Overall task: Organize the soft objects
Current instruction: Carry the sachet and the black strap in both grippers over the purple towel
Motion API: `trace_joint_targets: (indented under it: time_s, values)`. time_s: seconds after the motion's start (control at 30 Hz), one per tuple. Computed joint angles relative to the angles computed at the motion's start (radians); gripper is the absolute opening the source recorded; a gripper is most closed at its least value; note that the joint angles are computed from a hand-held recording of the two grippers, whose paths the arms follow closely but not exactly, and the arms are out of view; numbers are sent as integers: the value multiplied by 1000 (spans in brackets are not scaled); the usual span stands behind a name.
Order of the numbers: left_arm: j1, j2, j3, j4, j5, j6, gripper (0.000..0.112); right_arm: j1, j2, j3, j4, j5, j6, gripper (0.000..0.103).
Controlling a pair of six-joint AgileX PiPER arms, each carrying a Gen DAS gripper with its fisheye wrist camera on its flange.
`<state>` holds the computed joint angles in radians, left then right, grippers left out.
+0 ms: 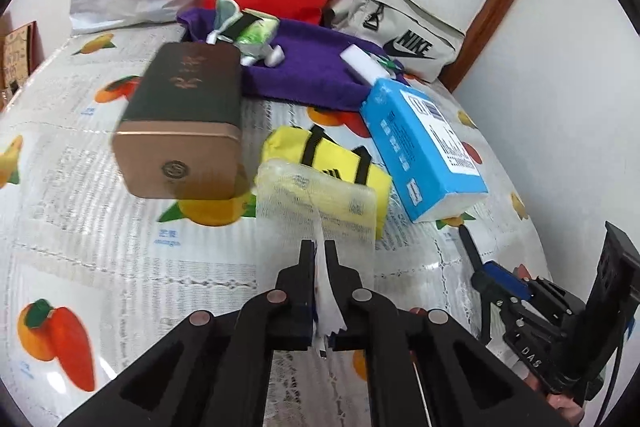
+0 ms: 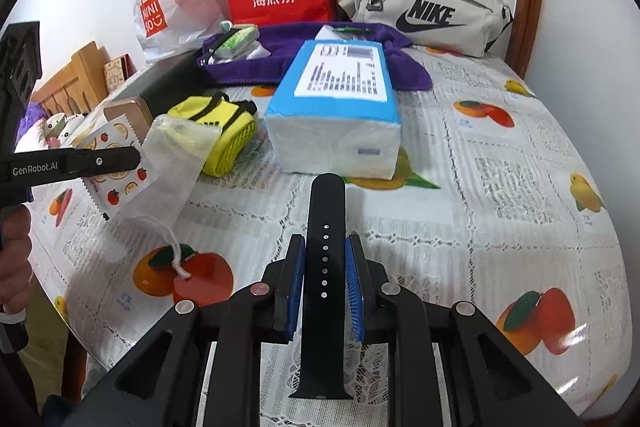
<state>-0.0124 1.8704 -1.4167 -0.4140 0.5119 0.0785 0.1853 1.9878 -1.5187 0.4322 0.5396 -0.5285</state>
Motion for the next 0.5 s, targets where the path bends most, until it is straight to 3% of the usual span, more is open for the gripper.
trace_joint_targets:
  time_s: [0.5]
  values:
    - [91,-69,-1,66,28,-83,4,-9,22,-177,-2,120,21,20]
